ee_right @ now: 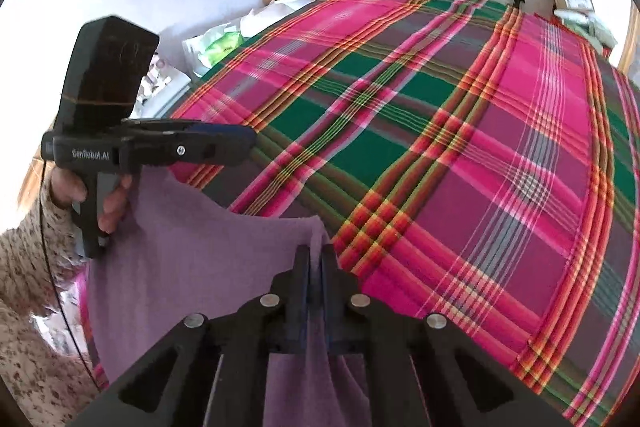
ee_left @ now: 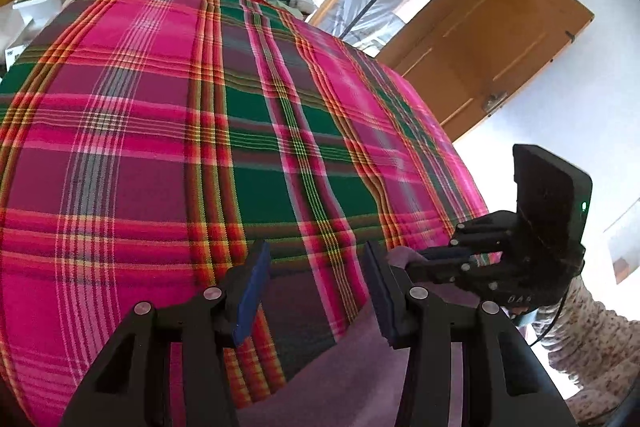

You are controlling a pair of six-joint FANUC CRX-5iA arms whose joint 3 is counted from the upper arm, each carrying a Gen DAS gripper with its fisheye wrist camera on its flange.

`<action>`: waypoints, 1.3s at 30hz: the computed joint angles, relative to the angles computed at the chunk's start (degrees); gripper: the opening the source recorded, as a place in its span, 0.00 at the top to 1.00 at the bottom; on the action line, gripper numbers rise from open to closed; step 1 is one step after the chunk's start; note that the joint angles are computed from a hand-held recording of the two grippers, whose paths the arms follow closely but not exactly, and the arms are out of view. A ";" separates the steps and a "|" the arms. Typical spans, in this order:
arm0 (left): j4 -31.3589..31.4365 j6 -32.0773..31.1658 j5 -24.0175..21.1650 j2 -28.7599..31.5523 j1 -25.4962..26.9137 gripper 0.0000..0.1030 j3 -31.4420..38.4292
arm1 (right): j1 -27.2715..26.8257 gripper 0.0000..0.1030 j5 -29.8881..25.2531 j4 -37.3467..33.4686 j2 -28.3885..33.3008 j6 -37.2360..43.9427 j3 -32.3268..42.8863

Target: Fold clothes

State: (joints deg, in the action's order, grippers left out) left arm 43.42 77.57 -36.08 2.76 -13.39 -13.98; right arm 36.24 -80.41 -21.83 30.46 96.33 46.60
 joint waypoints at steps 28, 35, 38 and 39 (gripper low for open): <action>-5.42 -0.88 -3.28 -1.73 -11.30 0.52 4.78 | 3.21 0.66 1.22 38.19 -45.12 -26.36 -43.61; -2.81 -2.64 -3.24 0.37 -16.76 0.51 4.27 | 2.03 0.66 13.47 36.69 -45.11 -29.11 -54.31; 4.34 -9.46 -1.70 1.26 -19.41 0.51 2.36 | -0.49 0.66 17.51 34.90 -43.61 -28.84 -54.89; 6.03 -11.07 -1.83 2.03 -20.24 0.51 2.41 | -1.38 0.66 18.04 33.55 -42.92 -27.88 -54.36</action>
